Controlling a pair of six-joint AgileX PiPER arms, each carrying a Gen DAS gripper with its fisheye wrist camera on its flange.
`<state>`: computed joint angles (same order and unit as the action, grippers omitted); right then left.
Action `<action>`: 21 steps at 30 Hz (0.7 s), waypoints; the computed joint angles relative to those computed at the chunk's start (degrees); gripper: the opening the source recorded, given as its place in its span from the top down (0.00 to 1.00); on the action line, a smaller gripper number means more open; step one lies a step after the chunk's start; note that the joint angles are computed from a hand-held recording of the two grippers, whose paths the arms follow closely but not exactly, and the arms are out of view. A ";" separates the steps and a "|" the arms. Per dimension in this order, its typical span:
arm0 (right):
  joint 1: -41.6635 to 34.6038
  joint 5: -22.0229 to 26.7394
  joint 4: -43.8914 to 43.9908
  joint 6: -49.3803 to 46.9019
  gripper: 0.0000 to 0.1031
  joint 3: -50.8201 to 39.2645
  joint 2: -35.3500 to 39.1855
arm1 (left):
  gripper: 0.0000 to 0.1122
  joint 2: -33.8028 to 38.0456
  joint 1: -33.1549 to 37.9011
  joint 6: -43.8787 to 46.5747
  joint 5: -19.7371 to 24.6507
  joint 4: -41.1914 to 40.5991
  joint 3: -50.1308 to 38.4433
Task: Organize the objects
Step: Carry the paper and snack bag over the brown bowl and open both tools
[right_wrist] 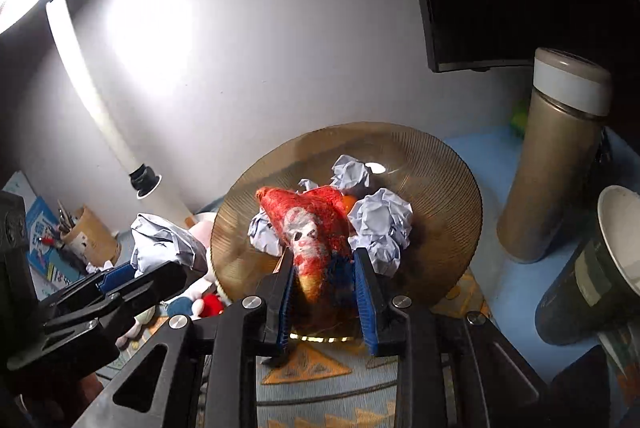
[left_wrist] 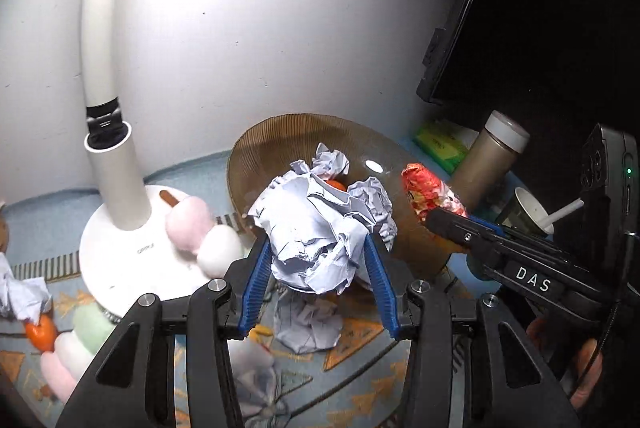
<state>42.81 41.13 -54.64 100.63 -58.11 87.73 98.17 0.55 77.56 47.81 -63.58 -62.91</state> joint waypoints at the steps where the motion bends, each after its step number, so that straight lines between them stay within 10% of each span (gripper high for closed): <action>1: -2.20 -1.57 0.87 -1.39 0.75 -0.62 0.80 | 0.60 1.72 -1.66 -1.15 -1.38 0.12 -1.73; 9: -8.30 -8.58 -1.18 -1.26 0.66 1.13 1.42 | 0.39 7.94 -5.27 -5.76 -3.70 1.04 -8.40; 17: 7.52 5.79 -3.35 1.56 0.66 -0.78 -0.09 | 0.36 -0.06 3.54 0.05 4.11 -1.17 -1.15; 21: 18.13 15.18 -4.18 3.47 0.44 -3.25 0.54 | 0.24 -6.06 14.07 4.08 11.50 -1.62 3.61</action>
<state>60.94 56.31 -58.82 104.10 -61.36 88.27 92.11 14.61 81.64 59.31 -65.20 -59.30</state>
